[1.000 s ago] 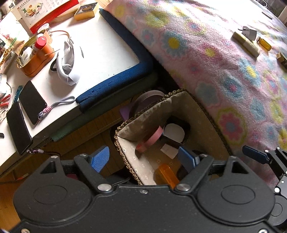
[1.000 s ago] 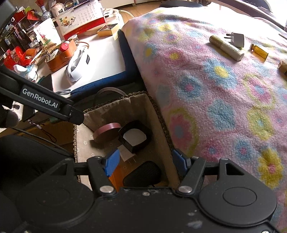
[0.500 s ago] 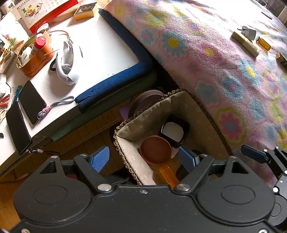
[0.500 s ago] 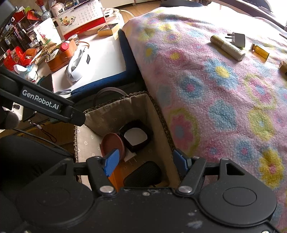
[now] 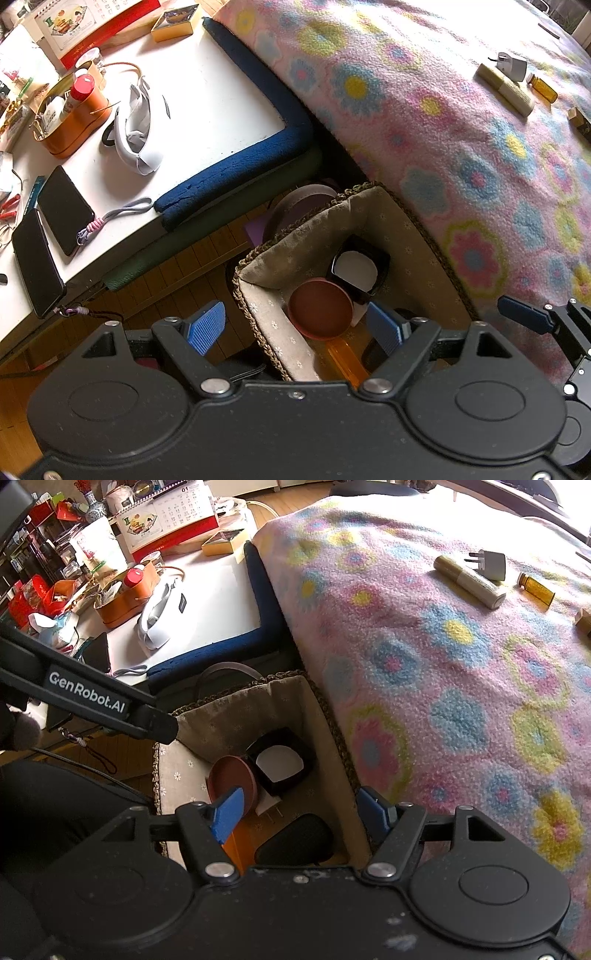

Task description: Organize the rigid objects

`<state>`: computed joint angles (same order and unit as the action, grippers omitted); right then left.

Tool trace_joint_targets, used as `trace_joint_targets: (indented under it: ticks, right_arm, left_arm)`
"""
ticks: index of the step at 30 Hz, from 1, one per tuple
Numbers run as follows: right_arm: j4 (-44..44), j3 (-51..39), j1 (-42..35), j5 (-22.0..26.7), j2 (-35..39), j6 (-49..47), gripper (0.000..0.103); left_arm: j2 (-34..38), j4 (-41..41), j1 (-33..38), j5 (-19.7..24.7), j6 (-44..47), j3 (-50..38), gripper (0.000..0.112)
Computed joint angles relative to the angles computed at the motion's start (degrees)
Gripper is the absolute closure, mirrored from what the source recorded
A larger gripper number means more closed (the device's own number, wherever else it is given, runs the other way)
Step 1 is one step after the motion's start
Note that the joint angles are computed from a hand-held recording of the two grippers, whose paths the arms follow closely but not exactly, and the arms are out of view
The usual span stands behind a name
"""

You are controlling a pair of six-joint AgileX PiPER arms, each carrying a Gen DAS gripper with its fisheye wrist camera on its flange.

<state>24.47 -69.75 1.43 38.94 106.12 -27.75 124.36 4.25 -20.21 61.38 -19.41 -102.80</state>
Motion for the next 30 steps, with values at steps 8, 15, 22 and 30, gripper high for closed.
trace_joint_targets:
  ticks: [8,15,22,30]
  right_arm:
    - [0.0,-0.6,-0.1,0.6,0.1,0.2,0.032]
    - [0.0,-0.6,-0.3,0.8,0.3,0.3,0.032]
    - [0.1,-0.4,-0.5,0.2,0.7,0.6,0.03]
    - [-0.6,-0.4,-0.6,-0.5,1.1,2.2,0.029]
  left_arm:
    - [0.2,0.2,-0.3,0.2,0.0,-0.2,0.032]
    - [0.1,0.3,-0.5,0.1,-0.1,0.0,0.032]
    - [0.2,0.4,-0.5,0.2,-0.1,-0.2,0.032]
    - [0.1,0.3,-0.7,-0.3,0.1,0.4,0.032]
